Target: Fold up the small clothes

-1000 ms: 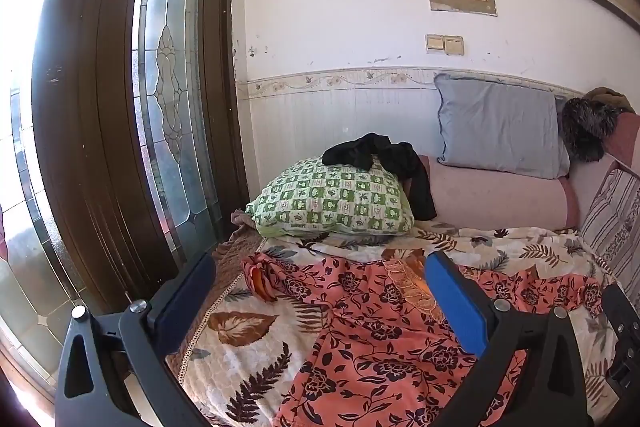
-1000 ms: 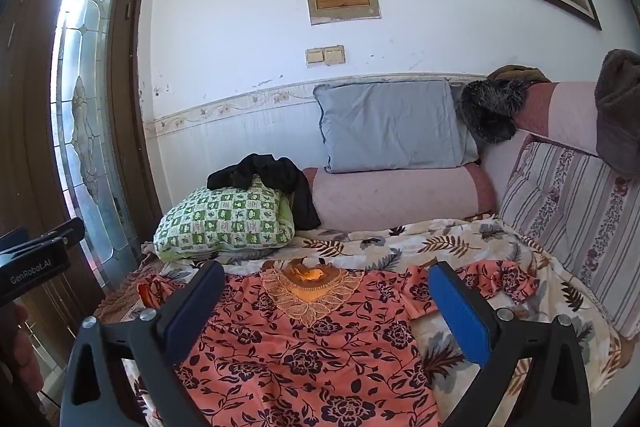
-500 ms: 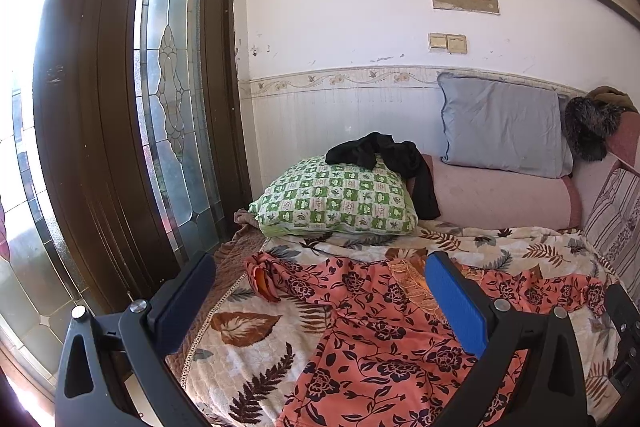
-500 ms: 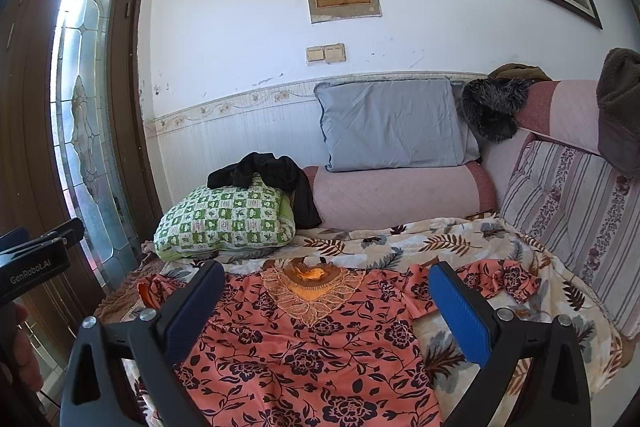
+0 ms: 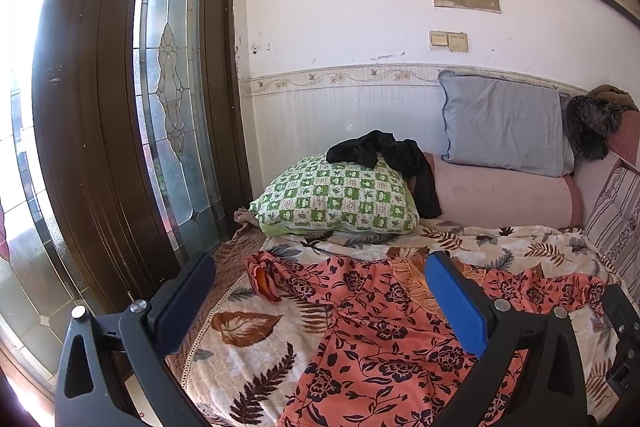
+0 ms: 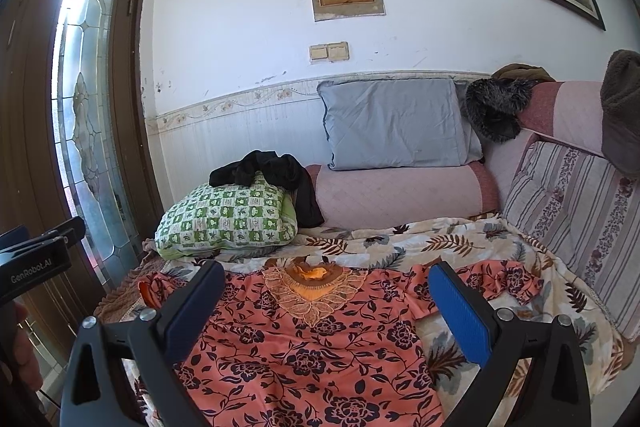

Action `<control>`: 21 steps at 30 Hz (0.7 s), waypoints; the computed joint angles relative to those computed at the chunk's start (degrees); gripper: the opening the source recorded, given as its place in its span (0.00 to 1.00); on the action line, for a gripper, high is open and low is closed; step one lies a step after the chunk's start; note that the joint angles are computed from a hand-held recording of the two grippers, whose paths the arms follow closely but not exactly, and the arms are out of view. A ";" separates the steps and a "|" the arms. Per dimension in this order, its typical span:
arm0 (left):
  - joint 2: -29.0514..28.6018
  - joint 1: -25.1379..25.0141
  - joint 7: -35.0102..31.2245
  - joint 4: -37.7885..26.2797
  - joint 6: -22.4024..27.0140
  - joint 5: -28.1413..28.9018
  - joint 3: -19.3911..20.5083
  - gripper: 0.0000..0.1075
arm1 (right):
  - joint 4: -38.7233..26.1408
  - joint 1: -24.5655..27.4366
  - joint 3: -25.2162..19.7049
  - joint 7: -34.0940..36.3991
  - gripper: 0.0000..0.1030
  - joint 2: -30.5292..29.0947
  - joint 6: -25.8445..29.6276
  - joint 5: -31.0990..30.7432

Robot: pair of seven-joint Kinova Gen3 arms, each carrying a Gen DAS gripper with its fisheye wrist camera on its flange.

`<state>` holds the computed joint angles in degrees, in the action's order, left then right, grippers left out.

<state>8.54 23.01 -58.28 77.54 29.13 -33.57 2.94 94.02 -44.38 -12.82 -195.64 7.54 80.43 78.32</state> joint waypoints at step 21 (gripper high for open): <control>3.94 1.66 -1.02 -3.13 2.20 0.18 -1.12 0.96 | -0.16 2.69 1.88 2.02 1.00 0.95 -4.80 -2.75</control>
<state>12.47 24.67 -59.30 74.41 31.33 -33.39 1.82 93.87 -41.70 -10.94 -193.62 8.50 75.63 75.57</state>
